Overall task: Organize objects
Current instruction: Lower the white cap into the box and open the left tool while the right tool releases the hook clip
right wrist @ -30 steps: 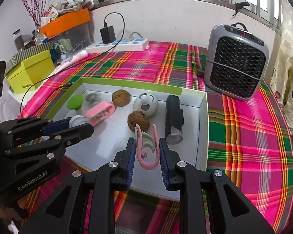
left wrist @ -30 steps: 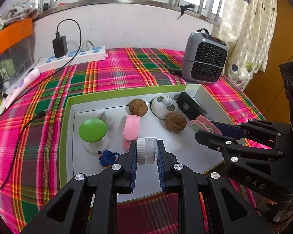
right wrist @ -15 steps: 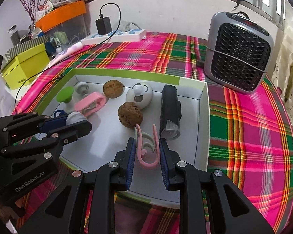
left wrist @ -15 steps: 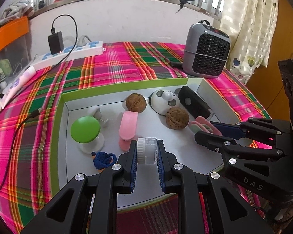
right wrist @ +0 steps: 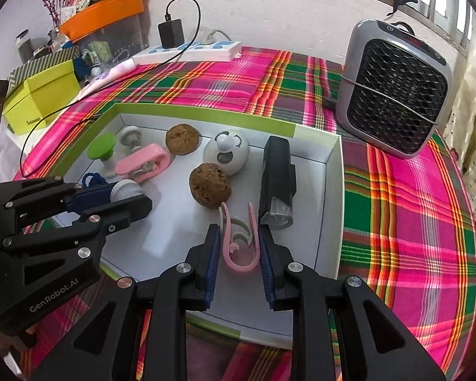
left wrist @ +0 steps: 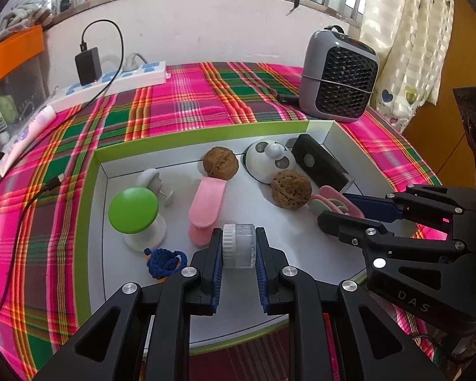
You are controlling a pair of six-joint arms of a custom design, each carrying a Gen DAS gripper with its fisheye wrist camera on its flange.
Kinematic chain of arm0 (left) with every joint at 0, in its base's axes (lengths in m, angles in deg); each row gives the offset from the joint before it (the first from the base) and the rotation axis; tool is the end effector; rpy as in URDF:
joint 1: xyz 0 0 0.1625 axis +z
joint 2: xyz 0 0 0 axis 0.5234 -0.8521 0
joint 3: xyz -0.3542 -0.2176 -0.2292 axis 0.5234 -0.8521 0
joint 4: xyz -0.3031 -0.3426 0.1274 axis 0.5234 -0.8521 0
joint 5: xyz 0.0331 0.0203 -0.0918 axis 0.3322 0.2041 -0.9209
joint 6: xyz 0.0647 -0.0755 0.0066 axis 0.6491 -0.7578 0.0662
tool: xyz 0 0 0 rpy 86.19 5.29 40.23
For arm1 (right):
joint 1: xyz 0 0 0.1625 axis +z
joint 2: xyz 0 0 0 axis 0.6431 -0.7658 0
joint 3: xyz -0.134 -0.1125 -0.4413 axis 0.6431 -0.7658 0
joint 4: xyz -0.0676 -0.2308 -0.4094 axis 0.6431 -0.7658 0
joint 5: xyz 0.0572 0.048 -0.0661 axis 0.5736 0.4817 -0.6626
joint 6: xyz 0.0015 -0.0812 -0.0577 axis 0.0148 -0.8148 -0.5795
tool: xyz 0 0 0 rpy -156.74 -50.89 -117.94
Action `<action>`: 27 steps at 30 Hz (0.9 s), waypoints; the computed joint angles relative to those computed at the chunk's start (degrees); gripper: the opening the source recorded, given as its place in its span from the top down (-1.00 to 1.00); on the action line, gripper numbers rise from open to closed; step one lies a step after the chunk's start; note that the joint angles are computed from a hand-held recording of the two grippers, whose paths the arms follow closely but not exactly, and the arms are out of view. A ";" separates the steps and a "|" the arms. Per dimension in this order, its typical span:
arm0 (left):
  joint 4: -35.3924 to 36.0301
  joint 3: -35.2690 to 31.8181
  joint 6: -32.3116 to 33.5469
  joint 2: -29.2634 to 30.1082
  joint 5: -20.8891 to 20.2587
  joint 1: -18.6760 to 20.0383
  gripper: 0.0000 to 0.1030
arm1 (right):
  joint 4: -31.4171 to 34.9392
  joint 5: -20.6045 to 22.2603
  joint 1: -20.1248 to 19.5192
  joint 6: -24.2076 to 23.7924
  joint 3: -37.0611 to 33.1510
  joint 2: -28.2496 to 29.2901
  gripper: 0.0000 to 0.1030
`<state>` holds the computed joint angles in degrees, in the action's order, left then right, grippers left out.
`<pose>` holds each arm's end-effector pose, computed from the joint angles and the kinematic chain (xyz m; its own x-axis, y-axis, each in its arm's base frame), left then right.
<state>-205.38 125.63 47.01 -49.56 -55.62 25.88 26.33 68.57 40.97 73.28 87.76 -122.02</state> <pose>-0.2801 -0.7635 -0.1227 -0.6153 0.6332 -0.4695 0.7590 0.6368 -0.1359 -0.0227 -0.6834 0.1869 -0.7197 0.0504 0.6925 -0.3716 0.8145 -0.4456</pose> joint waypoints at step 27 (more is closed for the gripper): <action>0.55 -0.38 0.16 0.25 -0.42 0.05 0.53 | 0.41 0.46 0.10 0.87 -0.49 0.40 0.51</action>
<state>-204.83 125.25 47.16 -49.30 -56.04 25.92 26.74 69.04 41.06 74.15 87.27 -121.62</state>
